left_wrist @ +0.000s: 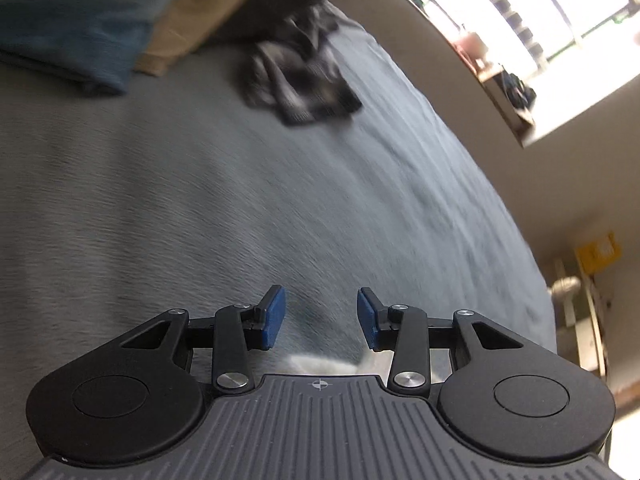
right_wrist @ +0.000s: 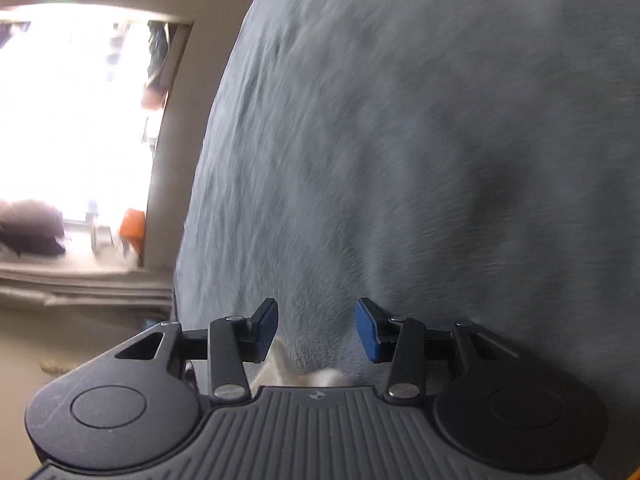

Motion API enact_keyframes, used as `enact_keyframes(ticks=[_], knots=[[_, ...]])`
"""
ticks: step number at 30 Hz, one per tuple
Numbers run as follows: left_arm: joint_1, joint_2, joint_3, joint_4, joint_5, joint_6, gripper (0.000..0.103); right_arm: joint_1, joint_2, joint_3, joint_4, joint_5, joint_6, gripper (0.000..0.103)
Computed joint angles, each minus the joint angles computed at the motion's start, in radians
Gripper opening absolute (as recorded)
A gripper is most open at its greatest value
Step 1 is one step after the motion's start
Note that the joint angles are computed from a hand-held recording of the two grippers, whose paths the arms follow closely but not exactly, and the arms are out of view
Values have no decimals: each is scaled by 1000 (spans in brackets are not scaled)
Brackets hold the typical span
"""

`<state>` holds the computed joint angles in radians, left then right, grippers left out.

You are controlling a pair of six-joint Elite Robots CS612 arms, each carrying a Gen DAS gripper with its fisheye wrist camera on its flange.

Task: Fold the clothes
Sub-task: 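Lift the sweater edge with both tools and fold it over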

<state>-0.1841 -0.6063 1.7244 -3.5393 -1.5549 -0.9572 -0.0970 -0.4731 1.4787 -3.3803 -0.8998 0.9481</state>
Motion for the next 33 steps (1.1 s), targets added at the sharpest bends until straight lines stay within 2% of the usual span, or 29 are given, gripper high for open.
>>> enact_keyframes(ticks=[5,7,9,12,13,14,16,18,20,21,25,29,31,33], knots=[[-30,-61,82,-53,51,97,39,-22,-63,114,-84,0,-36,46],[-47,-87,116,-70,51,147,39,-34,-92,166,-121,34,-56,46],[-64,-108,146,-79,46,211,39,-49,-116,212,-159,95,-79,45],[-104,-142,200,-83,78,307,39,-73,-129,257,-216,249,-106,45],[-120,-149,219,-94,98,322,39,-78,-131,268,-212,300,-125,45],[-136,-155,238,-106,119,336,39,-78,-142,285,-180,326,-180,45],[-158,-160,272,-142,116,358,39,-69,-185,332,-58,312,-370,43],[-172,-163,289,-126,105,376,39,-56,-225,371,54,279,-551,39],[-188,-165,303,-106,113,395,39,-40,-256,406,108,225,-692,39],[-192,-164,307,-101,109,398,39,-37,-266,420,124,205,-731,39],[-206,-157,318,-88,99,409,39,-31,-281,458,158,173,-790,39],[-230,-149,318,-69,163,470,38,-18,-297,488,185,137,-856,33],[-238,-147,318,-63,182,479,38,-9,-307,493,206,89,-883,33],[-242,-146,318,-56,194,495,38,4,-324,506,210,0,-951,34]])
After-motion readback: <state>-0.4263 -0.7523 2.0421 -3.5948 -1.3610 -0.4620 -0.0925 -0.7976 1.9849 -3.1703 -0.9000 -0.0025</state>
